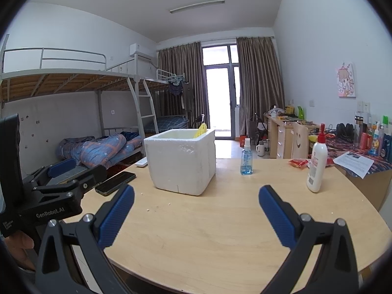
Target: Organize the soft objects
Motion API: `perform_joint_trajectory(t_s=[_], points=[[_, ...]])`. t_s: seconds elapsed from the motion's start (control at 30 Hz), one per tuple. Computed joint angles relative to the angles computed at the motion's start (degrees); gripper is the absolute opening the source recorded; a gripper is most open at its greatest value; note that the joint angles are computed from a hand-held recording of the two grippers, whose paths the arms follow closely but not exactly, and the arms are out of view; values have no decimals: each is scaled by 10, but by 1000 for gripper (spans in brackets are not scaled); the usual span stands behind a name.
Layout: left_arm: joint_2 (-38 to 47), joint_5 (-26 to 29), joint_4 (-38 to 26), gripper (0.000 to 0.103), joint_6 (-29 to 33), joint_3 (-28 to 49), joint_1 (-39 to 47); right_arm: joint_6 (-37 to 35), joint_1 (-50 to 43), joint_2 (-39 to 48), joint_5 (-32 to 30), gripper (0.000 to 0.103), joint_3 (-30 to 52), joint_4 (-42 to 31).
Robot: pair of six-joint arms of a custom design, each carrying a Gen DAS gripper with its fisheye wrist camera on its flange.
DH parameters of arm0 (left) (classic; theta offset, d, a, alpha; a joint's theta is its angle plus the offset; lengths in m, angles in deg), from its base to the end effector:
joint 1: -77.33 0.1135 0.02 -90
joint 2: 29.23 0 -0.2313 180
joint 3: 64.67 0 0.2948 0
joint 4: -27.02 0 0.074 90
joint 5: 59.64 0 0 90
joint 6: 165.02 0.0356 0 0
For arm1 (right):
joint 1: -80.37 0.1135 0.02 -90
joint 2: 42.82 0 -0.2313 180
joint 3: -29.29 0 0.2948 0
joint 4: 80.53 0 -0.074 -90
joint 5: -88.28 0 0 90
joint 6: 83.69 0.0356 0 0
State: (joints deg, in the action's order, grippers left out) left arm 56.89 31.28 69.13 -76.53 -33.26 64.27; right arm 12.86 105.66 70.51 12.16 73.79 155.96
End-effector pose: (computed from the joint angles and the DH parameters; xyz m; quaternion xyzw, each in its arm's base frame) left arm 0.2742 -0.0642 0.0797 0.0835 0.7759 -0.0855 0.6194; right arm 0.2967 0.1307 0.0278 -0.0511 0.7753 0.0802 0.6244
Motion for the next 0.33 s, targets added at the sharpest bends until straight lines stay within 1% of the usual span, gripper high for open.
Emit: perform_joint_trajectory(t_s=[0.13, 0.33], points=[[-1, 8, -6, 102, 1, 1, 2, 3, 2, -2, 4, 103, 1, -5], [0, 6, -1, 102, 7, -3, -1, 6, 0, -4, 1, 103, -1, -6]])
